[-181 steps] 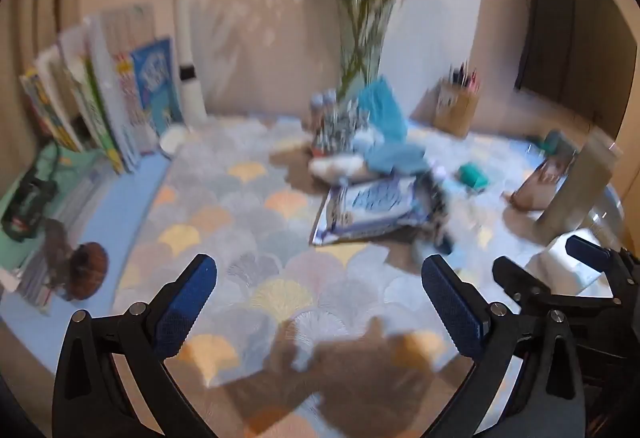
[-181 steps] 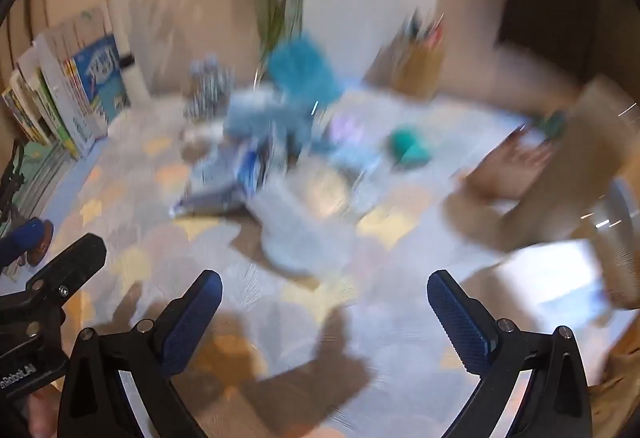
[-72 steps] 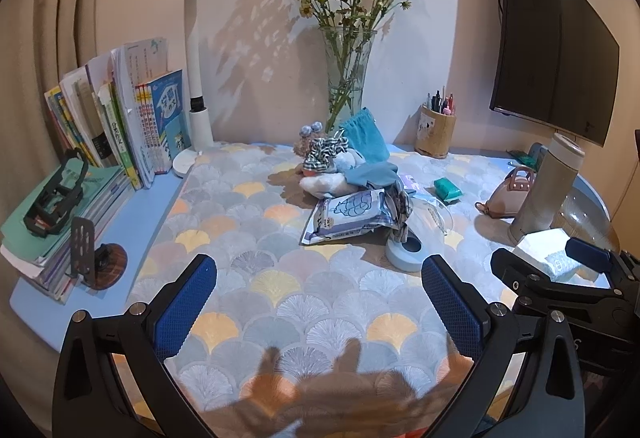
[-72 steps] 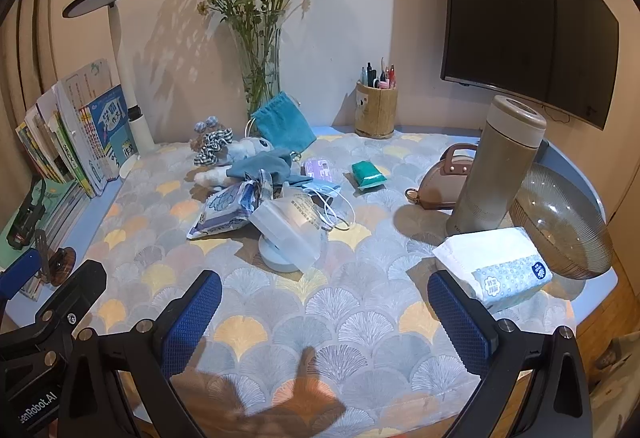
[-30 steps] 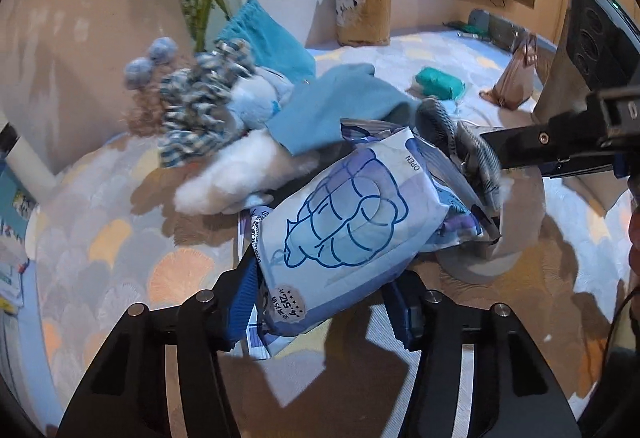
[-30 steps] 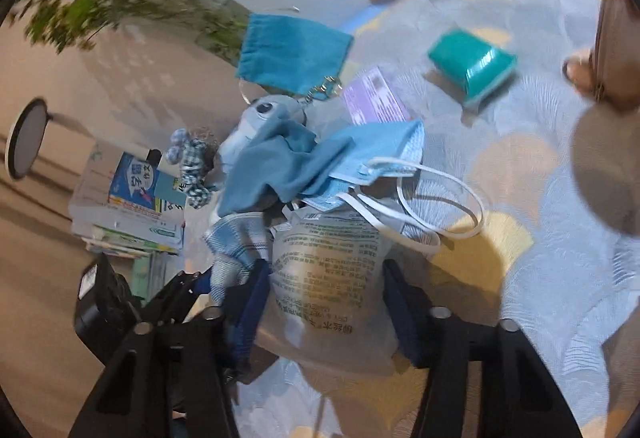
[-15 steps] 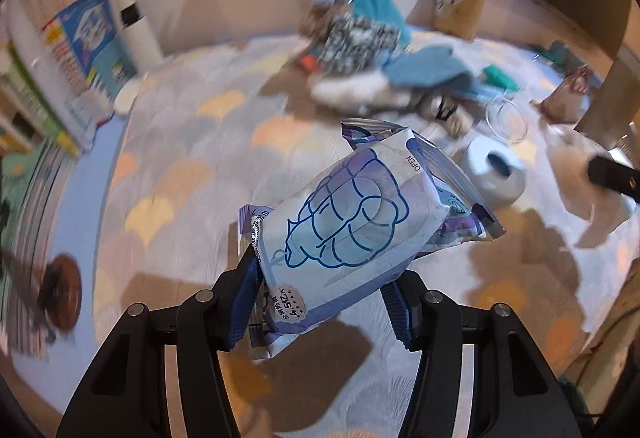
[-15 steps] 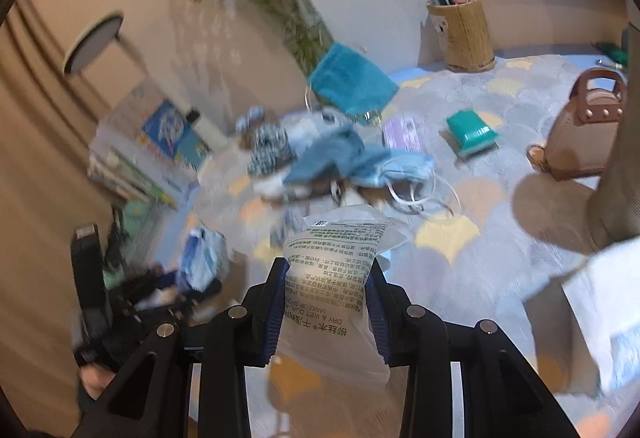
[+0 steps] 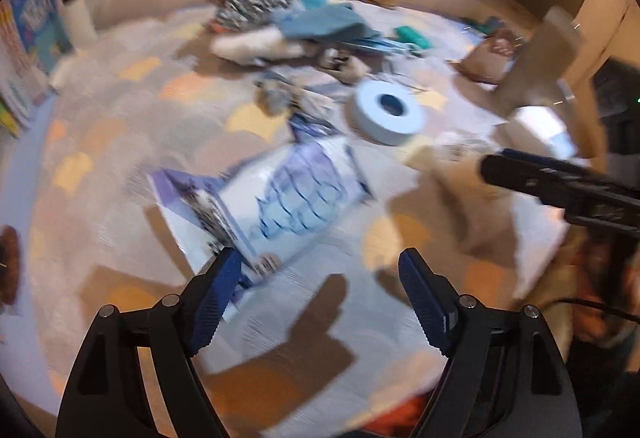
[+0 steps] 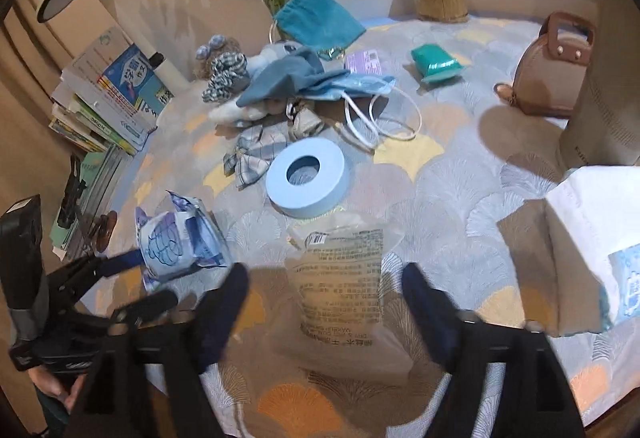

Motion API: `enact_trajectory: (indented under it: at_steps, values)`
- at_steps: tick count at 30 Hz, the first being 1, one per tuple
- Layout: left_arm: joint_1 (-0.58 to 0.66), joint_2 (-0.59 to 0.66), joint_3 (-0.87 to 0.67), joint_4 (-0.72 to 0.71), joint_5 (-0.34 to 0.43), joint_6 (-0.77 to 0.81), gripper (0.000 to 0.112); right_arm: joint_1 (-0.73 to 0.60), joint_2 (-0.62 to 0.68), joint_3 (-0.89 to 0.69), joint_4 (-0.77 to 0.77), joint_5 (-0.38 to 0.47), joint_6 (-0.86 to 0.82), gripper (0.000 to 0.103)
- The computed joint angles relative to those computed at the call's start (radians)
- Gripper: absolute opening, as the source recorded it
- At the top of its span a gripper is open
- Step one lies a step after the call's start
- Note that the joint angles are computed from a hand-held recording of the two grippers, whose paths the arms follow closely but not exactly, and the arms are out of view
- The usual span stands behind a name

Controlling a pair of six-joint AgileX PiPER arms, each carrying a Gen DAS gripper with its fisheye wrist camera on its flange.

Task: Organize soft objects
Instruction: 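Lift the wet-wipe pack with the left tool while the right tool lifts the tissue pack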

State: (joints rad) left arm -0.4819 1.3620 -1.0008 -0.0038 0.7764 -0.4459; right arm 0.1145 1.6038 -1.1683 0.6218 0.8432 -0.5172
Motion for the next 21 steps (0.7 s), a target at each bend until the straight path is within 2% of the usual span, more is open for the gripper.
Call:
enact_trajectory:
  at_steps: [2, 6, 9, 11, 13, 15, 17, 21]
  values:
    - [0.043, -0.035, 0.025, -0.064, -0.026, 0.079, 0.080, -0.001, -0.008, 0.002, -0.003, 0.007, -0.010, 0.081]
    - [0.015, -0.008, 0.003, 0.149, -0.028, 0.016, 0.082, 0.024, -0.013, 0.024, -0.056, -0.009, 0.019, 0.081]
    - [0.040, 0.068, -0.032, 0.189, -0.030, 0.080, 0.082, 0.040, 0.009, 0.034, -0.054, -0.012, 0.027, 0.081]
    - [0.035, 0.099, -0.045, 0.231, -0.038, 0.078, 0.088, 0.062, 0.023, 0.036, -0.072, -0.026, 0.047, 0.082]
    - [0.007, 0.109, -0.040, 0.307, -0.060, 0.022, 0.089, 0.086, 0.033, 0.038, -0.103, -0.048, 0.076, 0.082]
    - [-0.044, 0.130, -0.044, 0.432, -0.044, -0.093, 0.089, 0.114, 0.028, 0.047, -0.146, -0.086, 0.110, 0.082]
    - [-0.072, 0.154, -0.054, 0.479, -0.014, -0.142, 0.088, 0.141, 0.025, 0.052, -0.199, -0.117, 0.153, 0.082]
    - [-0.085, 0.194, -0.065, 0.491, -0.007, -0.178, 0.088, 0.184, 0.020, 0.076, -0.279, -0.190, 0.221, 0.082]
